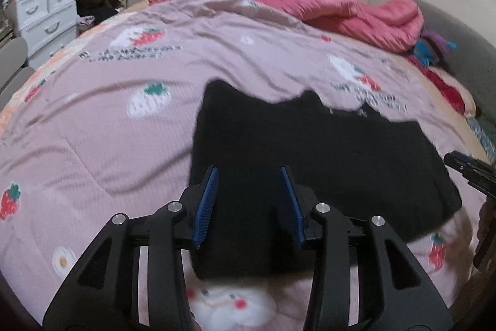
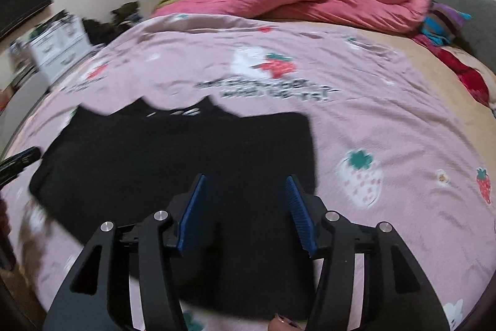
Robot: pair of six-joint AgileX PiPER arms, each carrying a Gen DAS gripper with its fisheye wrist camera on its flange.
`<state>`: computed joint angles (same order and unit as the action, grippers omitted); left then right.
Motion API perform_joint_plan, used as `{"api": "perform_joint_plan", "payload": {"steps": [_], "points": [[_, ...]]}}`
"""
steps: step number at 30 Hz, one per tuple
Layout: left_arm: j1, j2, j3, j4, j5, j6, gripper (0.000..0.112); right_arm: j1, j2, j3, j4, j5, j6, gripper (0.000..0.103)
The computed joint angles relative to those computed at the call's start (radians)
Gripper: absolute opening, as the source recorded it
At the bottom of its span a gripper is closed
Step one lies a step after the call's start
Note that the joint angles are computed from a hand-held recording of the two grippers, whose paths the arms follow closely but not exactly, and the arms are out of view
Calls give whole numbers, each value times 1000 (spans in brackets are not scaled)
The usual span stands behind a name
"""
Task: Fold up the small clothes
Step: 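Press the folded sweatshirt flat with both grippers and withdraw them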
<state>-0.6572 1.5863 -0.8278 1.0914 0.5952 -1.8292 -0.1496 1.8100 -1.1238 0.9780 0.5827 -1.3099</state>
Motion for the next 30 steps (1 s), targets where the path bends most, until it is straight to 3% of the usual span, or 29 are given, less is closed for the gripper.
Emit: {"api": "perform_joint_plan", "payload": {"steps": [5, 10, 21, 28, 30], "points": [[-31, 39, 15, -60, -12, 16, 33, -10, -40, 84, -5, 20, -20, 53], [-51, 35, 54, -35, -29, -55, 34, -30, -4, 112, -79, 12, 83, 53], [-103, 14, 80, -34, 6, -97, 34, -96, -24, 181, 24, 50, 16, 53], [-128, -20, 108, -33, 23, -127, 35, -144, -76, 261, 167, 82, -149, 66], [-132, -33, 117, -44, 25, -129, 46, -159, -99, 291, 210, 95, -211, 72]]}}
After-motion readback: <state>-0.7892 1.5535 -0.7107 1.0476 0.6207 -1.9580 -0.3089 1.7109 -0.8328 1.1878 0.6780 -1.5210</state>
